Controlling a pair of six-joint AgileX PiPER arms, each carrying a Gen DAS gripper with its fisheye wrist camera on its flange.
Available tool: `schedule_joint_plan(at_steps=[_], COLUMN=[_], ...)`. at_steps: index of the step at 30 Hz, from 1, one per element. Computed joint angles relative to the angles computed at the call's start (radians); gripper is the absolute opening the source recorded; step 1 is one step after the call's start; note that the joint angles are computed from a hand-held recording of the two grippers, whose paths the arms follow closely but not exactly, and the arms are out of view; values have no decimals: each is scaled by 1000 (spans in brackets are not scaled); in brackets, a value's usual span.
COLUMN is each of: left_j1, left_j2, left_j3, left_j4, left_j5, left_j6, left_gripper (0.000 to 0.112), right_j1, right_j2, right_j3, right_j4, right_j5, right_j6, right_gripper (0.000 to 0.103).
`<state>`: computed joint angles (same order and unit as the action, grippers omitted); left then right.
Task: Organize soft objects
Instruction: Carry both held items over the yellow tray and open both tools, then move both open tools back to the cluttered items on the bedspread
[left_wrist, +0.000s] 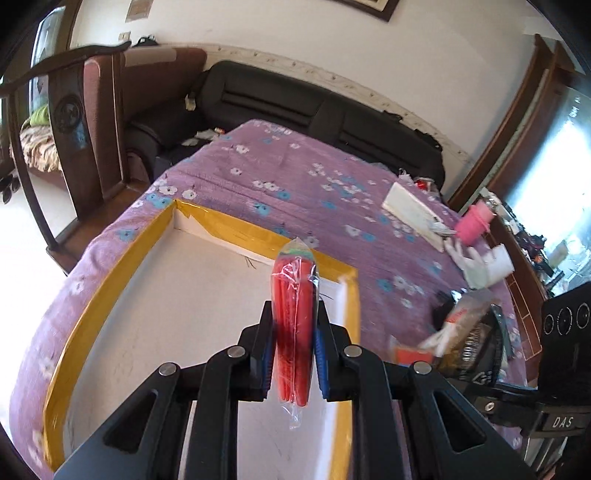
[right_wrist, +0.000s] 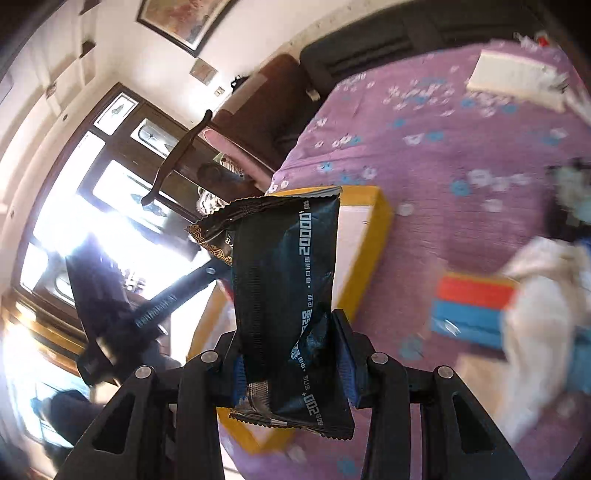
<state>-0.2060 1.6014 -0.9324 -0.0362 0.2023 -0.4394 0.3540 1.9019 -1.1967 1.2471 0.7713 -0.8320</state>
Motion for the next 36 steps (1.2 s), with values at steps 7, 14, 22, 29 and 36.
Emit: schedule_joint_plan(at_steps=[7,14,22,29,36], left_j1=[89,115,-13,-271,-486], left_j2=[162,99,-79,-113,119], left_j3=[-118,-50,54,25,-85], left_j4=[-249,-260,149,483,583], left_j5=[28,10,5,51,71], left_j6=[257,261,-163,-540,-703], left_gripper=[45,67,73,88,88], right_j1=[84,120,-18,-278,-578], right_j2=[269,333,52,-249,-295], right_j3=[-364,-517,-193,197,398], right_j4=[-137,-356,-299,-194,-64], right_j5=[3,-57,-152,-238,-117], right_j6=[307,530,307,20,-261], right_gripper=[45,67,70,77,77])
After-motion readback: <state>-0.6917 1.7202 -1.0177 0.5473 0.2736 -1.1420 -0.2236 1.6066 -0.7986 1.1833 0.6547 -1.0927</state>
